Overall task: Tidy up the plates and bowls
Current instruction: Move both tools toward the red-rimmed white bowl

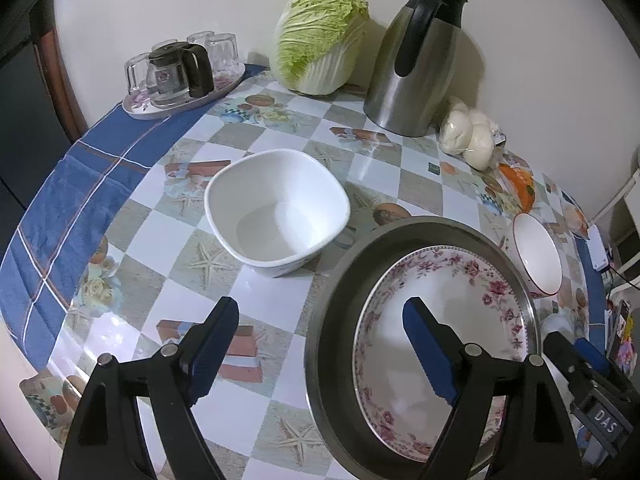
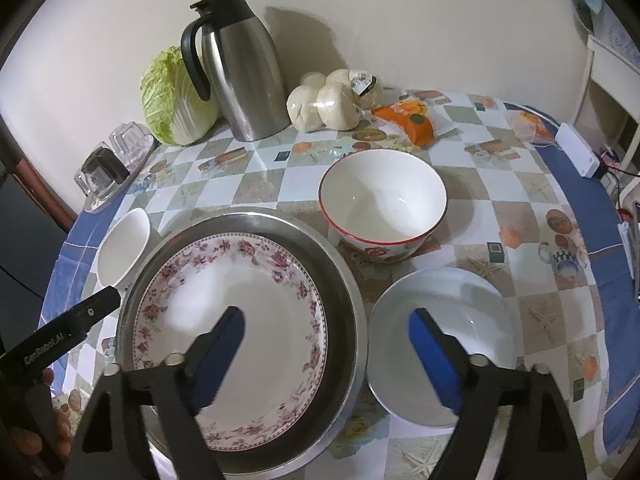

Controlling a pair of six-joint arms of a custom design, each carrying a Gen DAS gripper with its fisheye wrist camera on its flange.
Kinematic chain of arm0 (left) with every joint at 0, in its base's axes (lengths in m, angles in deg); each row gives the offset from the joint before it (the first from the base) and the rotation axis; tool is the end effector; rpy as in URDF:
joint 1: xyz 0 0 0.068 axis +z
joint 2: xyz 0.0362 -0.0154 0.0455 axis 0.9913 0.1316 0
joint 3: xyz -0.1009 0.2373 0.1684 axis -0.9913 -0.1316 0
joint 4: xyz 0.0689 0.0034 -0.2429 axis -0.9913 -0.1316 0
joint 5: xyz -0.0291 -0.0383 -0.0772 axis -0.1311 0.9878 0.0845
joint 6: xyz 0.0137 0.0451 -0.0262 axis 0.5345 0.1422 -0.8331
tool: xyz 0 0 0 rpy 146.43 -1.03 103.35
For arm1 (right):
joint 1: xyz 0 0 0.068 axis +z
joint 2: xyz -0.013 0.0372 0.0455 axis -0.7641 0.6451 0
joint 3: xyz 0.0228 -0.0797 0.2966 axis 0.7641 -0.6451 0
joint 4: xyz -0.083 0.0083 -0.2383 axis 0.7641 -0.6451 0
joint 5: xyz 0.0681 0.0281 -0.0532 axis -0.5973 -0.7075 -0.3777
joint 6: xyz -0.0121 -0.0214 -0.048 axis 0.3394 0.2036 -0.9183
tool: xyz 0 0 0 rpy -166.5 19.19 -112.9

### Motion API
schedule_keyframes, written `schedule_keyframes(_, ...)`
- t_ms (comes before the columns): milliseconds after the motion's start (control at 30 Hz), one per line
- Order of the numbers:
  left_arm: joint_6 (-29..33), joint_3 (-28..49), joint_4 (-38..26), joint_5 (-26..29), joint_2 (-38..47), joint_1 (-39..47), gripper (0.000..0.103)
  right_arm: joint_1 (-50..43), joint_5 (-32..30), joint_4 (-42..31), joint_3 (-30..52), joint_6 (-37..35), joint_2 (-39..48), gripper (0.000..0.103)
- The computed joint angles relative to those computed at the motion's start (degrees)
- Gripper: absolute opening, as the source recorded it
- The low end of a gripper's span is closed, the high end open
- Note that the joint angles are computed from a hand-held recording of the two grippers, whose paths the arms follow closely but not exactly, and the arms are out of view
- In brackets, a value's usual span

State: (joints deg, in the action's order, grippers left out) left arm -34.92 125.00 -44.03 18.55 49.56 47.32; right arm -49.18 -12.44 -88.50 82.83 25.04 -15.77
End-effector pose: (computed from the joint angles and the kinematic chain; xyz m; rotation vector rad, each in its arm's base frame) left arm 0.2277 -0.1491 0.2593 -0.2335 2.6108 -0.1199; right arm 0.1960 0.0053 0.2828 0.1462 2.5777 0.1746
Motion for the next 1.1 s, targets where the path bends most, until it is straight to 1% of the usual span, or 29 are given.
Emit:
schedule_keyframes(67, -0.3, -0.1, -0.3, 0.0, -0.3, 0.2, 0.085, 0.1, 0.3, -0.3, 0.2, 0.3, -0.4, 0.092)
schedule_keyframes(100, -0.3, -0.2, -0.4, -0.1, -0.7, 0.4, 0.085, 0.3, 0.4, -0.4, 0.3, 0.4, -0.6, 0.094)
schedule_keyframes(133, -0.4, -0.1, -0.6, -0.4, -1.0, 0.3, 0.085, 0.5, 0.6, -0.7, 0.4, 0.5, -0.8, 0.100)
schedule_keyframes(200, -0.5, 0.1, -1.4, -1.6, -1.5, 0.1, 0.085, 1.2, 1.2, -1.1, 0.7, 0.8, -1.1, 0.103)
schedule_keyframes(367, -1.0, 1.0, -3.2, -3.4, -2.6, -0.5, 0.086, 3.6, 2.5, -1.7, 1.0, 2.6, -2.4, 0.103)
schedule_keyframes(500, -1.0, 1.8, -4.4, -4.6, -3.4, -1.0, 0.086, 6.0, 4.8, -2.3, 1.0, 3.5, -3.6, 0.103)
schedule_keyframes(733, -0.7, 1.7, -4.0, -6.4, -5.2, -1.1, 0.086, 5.9, 6.7, -3.4, 1.8, 3.3, -5.8, 0.103)
schedule_keyframes(833, -1.3, 1.3, -1.7, -7.0, -5.6, -1.2, 0.086, 4.6, 6.4, -2.6, 1.3, 2.0, -5.8, 0.103)
schedule_keyframes(900, -1.7, 0.9, 0.2, -8.6, -5.5, -2.2, 0.086, 3.0, 5.6, -2.8, 1.3, 0.9, -4.7, 0.103)
schedule_keyframes(967, -1.5, 1.4, 0.7, -9.7, -4.3, -3.1, 0.086, 0.9, 4.5, -2.7, 1.5, -0.1, -4.3, 0.103)
schedule_keyframes(1100, -0.9, 2.8, 1.8, -9.3, -2.0, -3.9, 0.086, -3.5, 2.6, -3.1, 3.5, -3.0, -3.2, 0.103)
